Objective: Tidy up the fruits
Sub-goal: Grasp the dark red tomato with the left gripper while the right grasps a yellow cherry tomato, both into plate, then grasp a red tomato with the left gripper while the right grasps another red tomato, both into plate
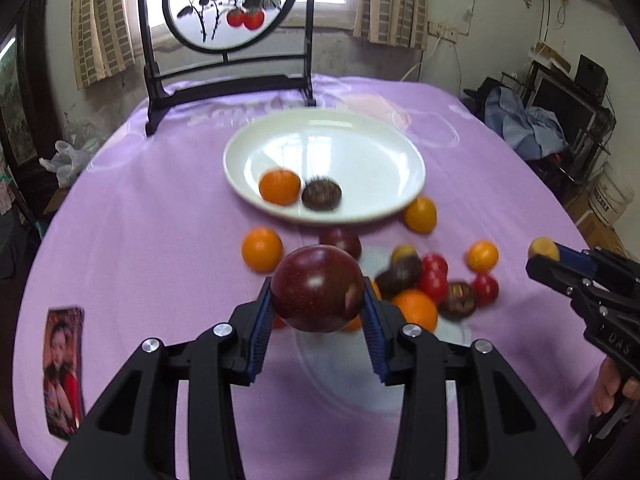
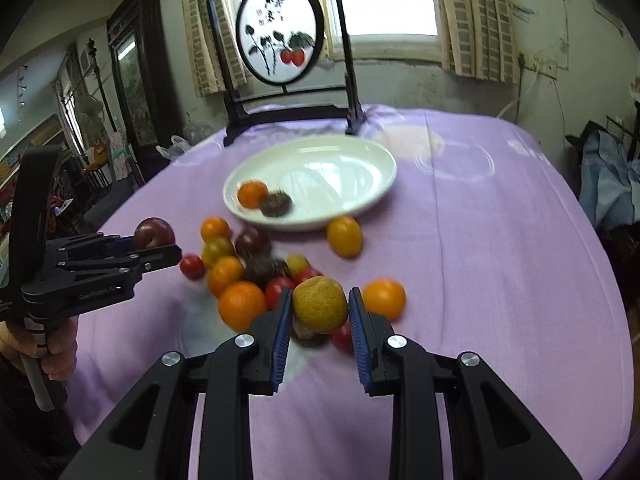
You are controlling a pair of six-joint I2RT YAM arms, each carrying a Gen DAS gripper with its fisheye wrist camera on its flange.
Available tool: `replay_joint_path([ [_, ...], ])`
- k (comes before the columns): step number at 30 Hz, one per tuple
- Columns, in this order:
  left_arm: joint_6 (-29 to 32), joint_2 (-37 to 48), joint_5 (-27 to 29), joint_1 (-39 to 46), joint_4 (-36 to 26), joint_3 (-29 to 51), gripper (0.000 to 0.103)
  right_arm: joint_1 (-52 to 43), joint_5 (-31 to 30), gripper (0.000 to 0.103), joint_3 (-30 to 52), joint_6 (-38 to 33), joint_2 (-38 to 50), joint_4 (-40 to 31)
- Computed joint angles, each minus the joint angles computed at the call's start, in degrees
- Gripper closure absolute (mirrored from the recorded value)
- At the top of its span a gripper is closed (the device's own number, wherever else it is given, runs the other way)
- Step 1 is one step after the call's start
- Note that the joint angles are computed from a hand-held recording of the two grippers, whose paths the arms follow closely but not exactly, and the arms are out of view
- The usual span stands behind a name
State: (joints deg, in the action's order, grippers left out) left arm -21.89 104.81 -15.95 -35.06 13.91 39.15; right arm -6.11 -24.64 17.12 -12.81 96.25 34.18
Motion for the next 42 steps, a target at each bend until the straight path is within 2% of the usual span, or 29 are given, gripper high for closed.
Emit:
replay_joint_path([
  [3,1.76,2.10,0.32,2.15,-2.41,5.85,0.063,4.14,2.92,0.075,4.04,2.44,1.26,0.50],
  [6,2.40,7.07,0.89,4.90,-5.91,13.76,0.063,8.06,6.65,0.075,10.50,4.69,6.41,0.06],
  [13,3.12,20.99,0.94,10.24,-14.42,32.84,0.063,13.38,12.45,0.074,27.88,6.89,20.47,-8.59],
  [17,3.40,28.34,0.46,12.01,-19.49,43.23,0.063,13.63,11.94,0.074,34.70,8.58,26.21,-12.82],
  [20,3.09,33.10,1.16,13.00,-23.10,50.23,0.062,13.90,12.89,0.073,36.99,9.70,28.64,-13.44],
  [22,2.79,35.52,1.90,13.33,-24.59,53.77,0.060,13.49,11.92,0.062,37.65,9.93,29.19,-14.00],
  [23,2.84,36.03,1.85,13.25,-24.33,54.40,0.051,13.30,11.97,0.049,37.19,10.10,28.97,-13.40],
  [24,3.04,35.81,0.71,12.84,-23.34,53.92,0.036,13.05,12.14,0.043,36.09,10.18,28.45,-11.93],
  [25,3.27,35.23,-0.68,12.36,-22.00,52.86,0.031,12.85,12.01,0.043,34.98,10.02,27.72,-10.93],
  [29,5.92,30.40,-3.31,10.58,-17.03,45.32,0.028,10.74,9.59,0.042,31.54,9.31,24.71,-9.96],
  [31,6.15,26.82,-4.28,9.91,-14.65,39.94,0.022,9.17,8.79,0.040,29.50,8.84,22.97,-9.89],
  [33,5.47,22.28,-4.57,9.48,-10.30,32.50,0.012,7.42,8.09,0.037,27.08,8.47,21.34,-8.93],
  [35,4.65,18.60,-4.02,9.15,-7.26,26.34,0.009,5.04,6.93,0.033,24.07,8.52,19.84,-7.20],
  [42,0.93,10.73,-2.08,7.58,-1.63,10.37,0.009,-0.29,6.16,0.033,14.21,5.64,17.48,-1.49],
])
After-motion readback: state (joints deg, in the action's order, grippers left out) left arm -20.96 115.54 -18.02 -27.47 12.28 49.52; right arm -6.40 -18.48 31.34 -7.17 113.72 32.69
